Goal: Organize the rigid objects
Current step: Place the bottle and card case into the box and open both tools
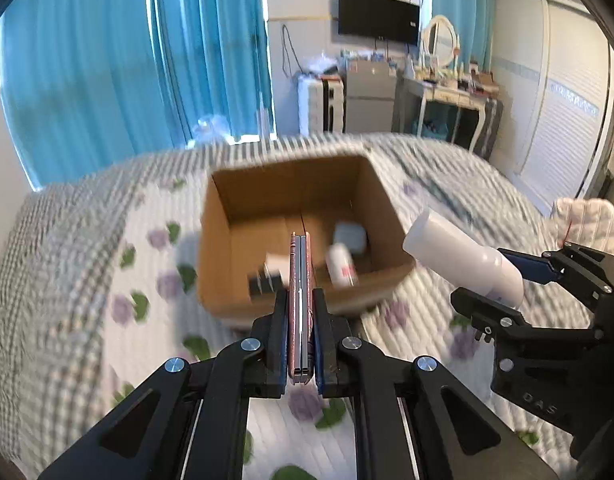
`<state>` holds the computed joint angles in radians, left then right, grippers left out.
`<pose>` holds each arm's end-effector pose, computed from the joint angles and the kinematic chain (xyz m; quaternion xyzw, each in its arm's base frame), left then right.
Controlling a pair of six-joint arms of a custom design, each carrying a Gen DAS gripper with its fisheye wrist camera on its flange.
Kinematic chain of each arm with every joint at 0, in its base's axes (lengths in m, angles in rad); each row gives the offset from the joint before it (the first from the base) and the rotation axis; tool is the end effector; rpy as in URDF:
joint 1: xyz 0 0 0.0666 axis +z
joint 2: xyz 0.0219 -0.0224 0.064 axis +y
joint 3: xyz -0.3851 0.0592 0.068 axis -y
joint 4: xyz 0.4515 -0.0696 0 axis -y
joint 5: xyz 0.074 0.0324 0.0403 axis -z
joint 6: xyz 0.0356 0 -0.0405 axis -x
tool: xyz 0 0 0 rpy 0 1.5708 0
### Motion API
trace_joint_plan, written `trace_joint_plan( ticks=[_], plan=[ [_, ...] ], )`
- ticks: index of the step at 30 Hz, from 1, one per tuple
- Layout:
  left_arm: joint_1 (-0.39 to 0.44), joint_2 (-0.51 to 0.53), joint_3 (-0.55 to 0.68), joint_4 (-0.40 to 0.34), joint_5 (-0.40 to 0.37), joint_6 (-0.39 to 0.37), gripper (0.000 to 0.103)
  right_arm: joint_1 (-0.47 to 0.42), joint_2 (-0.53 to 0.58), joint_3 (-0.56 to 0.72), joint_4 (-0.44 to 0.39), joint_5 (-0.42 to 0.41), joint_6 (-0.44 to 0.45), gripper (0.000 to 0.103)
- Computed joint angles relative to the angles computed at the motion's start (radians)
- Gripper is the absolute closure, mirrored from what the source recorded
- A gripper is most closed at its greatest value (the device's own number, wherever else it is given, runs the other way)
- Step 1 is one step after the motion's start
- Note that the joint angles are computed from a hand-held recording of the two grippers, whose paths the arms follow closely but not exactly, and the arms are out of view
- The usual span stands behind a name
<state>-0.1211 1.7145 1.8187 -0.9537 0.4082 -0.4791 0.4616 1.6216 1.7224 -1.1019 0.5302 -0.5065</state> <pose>0.6571 -0.0946 0.4687 0.3392 0.8542 -0.1251 0.3738 0.5587 0.2574 0.4689 0.0944 0.9243 -0.0964 0.3571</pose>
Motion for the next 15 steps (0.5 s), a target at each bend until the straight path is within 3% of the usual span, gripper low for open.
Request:
trace_joint_plan(
  ticks=[6, 15],
  plan=[
    [-0.029, 0.112, 0.182, 0.002, -0.060, 0.006, 0.093, -0.034, 0.113, 0.229, -0.003, -0.003, 0.077, 0.051],
    [-0.072, 0.382, 0.487, -0.117, -0.150, 0.023, 0.093, -0.114, 0.315, 0.445, 0.020, -0.075, 0.128, 0.051]
  ],
)
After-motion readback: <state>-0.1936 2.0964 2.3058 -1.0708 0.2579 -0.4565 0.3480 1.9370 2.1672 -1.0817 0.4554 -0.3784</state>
